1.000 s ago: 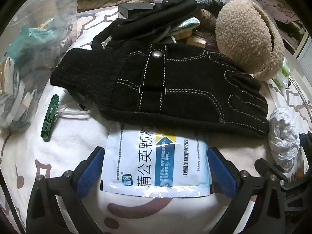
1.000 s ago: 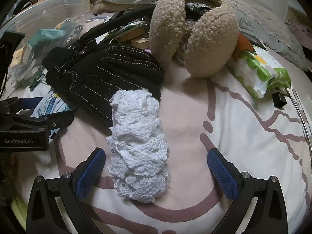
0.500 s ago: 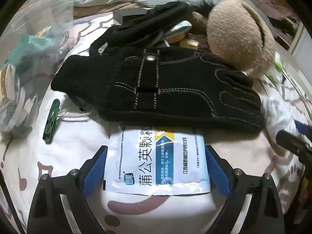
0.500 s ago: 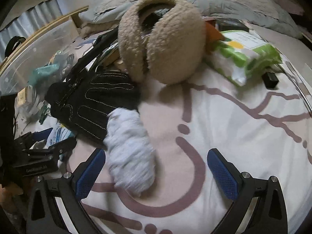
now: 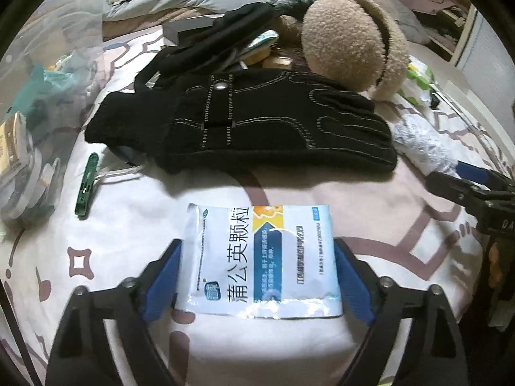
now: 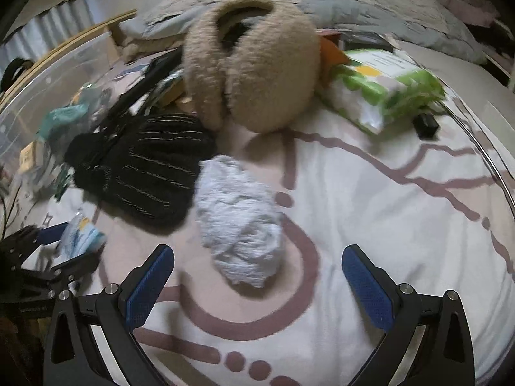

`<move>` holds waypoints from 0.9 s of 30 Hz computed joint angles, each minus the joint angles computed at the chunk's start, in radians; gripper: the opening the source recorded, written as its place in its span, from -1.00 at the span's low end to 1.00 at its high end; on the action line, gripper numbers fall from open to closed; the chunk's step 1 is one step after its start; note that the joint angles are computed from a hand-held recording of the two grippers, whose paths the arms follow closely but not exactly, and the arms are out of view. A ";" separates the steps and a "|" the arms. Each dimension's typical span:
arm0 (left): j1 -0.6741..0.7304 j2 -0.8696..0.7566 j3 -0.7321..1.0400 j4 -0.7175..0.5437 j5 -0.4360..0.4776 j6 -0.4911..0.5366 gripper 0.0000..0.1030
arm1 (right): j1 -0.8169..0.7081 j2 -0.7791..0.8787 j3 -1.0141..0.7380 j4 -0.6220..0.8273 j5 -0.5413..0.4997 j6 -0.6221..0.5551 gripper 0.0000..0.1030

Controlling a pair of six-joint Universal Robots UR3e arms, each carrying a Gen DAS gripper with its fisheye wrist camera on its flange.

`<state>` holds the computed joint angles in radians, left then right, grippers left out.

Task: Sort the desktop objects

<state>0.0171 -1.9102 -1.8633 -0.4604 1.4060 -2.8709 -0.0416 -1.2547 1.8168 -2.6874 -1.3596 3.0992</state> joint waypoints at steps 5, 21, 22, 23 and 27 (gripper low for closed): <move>-0.001 0.001 0.002 0.002 0.023 -0.019 0.87 | 0.004 -0.005 0.007 -0.002 -0.032 0.023 1.00; 0.033 0.017 -0.009 -0.057 -0.006 -0.060 0.99 | -0.012 -0.007 0.007 -0.042 0.009 0.022 1.00; 0.034 0.020 -0.012 -0.057 -0.008 -0.062 0.99 | -0.004 -0.005 0.004 -0.058 -0.001 0.010 1.00; 0.036 0.022 -0.015 -0.058 -0.010 -0.062 0.99 | 0.005 0.000 -0.005 -0.066 -0.012 -0.003 1.00; 0.047 0.032 -0.023 -0.066 -0.027 -0.058 0.99 | 0.023 0.036 -0.064 -0.037 -0.010 -0.067 0.86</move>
